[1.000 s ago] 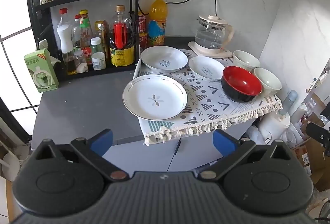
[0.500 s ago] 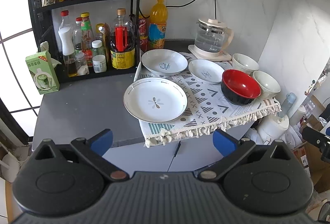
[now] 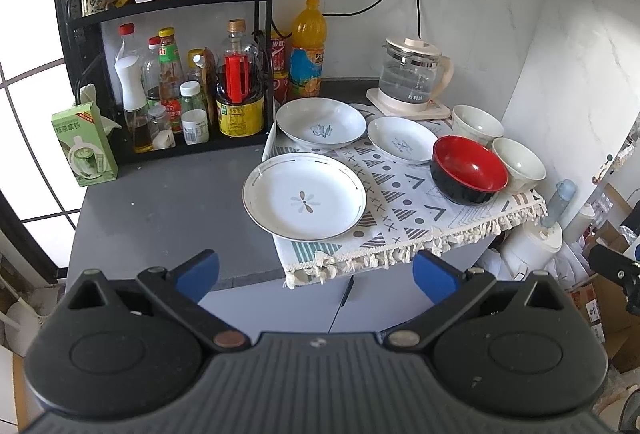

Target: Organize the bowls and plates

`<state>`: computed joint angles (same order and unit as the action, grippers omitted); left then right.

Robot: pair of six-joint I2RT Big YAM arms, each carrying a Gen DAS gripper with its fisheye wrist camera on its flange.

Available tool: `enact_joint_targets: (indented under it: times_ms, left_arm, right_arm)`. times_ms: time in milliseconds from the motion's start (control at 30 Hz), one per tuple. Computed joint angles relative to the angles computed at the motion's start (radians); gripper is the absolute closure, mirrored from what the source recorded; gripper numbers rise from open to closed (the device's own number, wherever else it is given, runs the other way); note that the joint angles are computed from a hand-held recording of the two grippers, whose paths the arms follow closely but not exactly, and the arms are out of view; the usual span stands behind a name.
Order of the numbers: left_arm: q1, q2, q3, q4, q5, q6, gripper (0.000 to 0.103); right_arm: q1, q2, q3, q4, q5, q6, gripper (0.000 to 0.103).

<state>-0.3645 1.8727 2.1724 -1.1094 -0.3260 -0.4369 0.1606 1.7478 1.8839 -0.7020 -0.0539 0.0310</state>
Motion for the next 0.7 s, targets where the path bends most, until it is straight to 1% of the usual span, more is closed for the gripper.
enact_joint_targets:
  times_ms: [100,400,700]
  left_arm:
    - [0.001,0.007,0.015,-0.008,-0.004,0.007,0.001]
    - [0.011,-0.001,0.005,0.004,-0.002,0.006,0.001]
    - [0.007,0.007,0.021,-0.011,0.0,0.001,0.001]
  right_arm:
    - [-0.001,0.005,0.005,-0.003,-0.003,0.002,0.0]
    - [-0.005,0.008,0.005,-0.002,-0.012,0.001,0.0]
    - [-0.005,0.009,0.005,-0.002,-0.017,0.004,0.0]
